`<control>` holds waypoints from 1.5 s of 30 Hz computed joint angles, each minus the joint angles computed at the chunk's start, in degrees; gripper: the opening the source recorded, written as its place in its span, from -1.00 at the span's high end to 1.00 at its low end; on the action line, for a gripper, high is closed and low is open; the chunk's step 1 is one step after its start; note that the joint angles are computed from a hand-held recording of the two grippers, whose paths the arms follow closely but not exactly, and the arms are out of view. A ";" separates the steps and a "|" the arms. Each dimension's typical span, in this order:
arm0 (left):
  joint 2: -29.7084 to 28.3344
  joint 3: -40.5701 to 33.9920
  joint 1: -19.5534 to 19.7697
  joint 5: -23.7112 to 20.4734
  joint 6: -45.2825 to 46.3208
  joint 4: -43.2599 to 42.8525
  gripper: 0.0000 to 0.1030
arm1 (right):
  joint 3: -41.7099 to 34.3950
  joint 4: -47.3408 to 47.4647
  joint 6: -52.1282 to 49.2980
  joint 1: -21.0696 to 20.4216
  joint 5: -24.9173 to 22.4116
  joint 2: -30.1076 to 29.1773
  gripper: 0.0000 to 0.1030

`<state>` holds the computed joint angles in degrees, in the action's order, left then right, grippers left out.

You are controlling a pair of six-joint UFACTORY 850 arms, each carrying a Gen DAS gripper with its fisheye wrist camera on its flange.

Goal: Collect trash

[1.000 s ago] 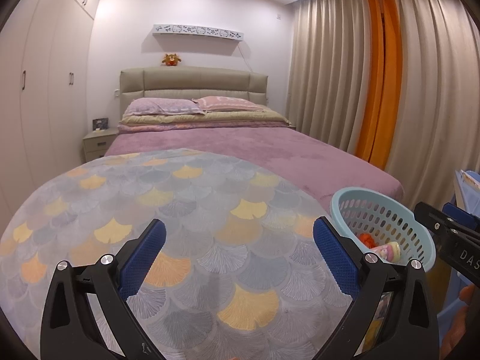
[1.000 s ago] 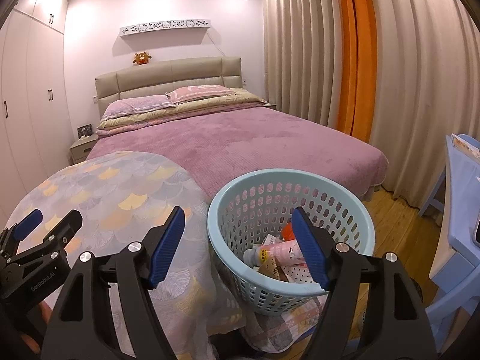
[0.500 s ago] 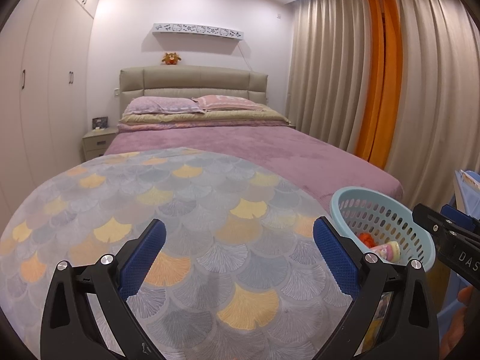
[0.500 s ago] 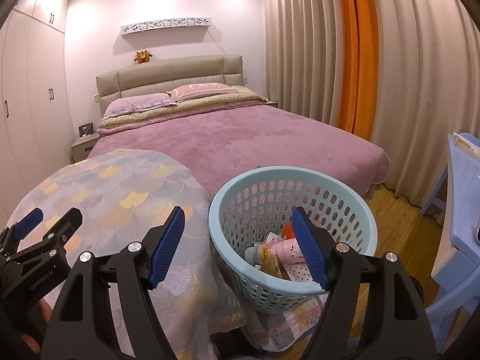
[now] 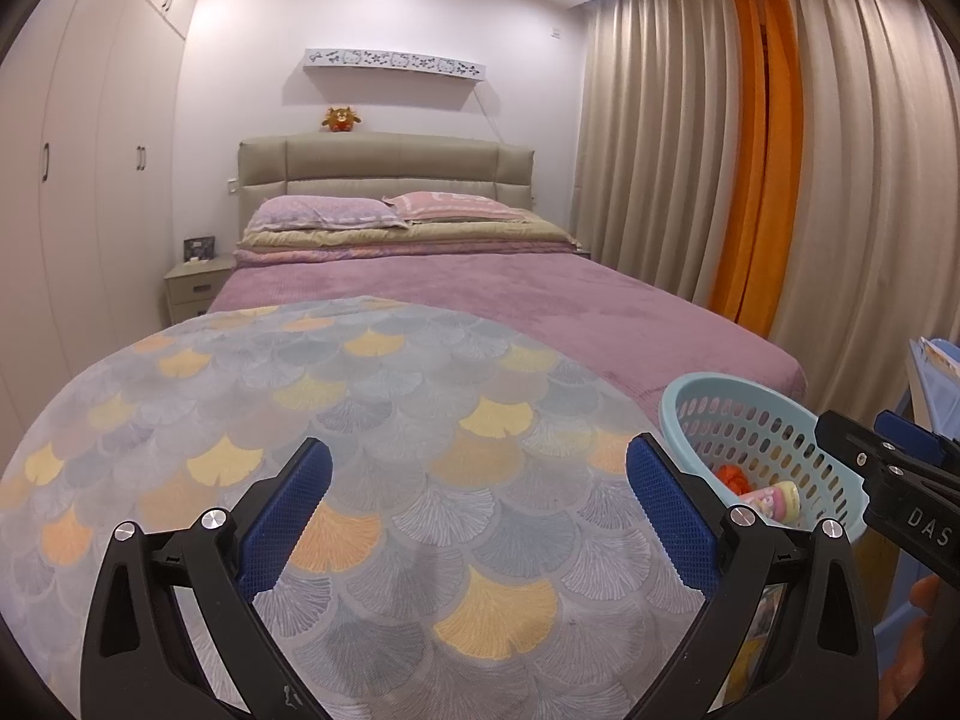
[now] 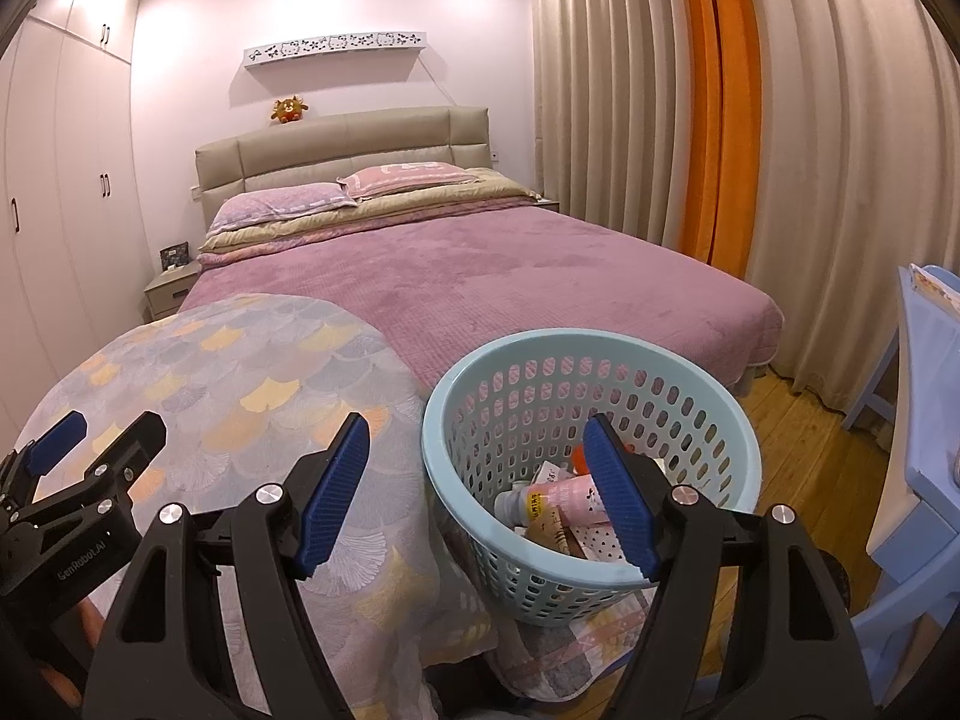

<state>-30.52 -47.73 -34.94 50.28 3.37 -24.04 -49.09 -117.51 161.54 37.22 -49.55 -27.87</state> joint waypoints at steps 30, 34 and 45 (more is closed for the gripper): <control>0.88 0.55 0.09 -1.14 -2.15 0.58 -0.85 | 0.77 -0.32 -0.91 1.09 -0.02 1.06 -0.36; 2.36 1.92 -0.60 -0.68 0.29 -2.94 -0.85 | 1.30 -0.11 -1.00 1.90 -0.76 1.85 -0.36; 6.94 5.22 0.52 -3.67 4.52 -6.79 -0.85 | -0.09 1.79 -3.57 4.08 -1.24 2.05 -0.36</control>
<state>-23.58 -42.51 -34.41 46.62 7.89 -30.84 -49.17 -115.72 157.97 41.29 -50.79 -25.82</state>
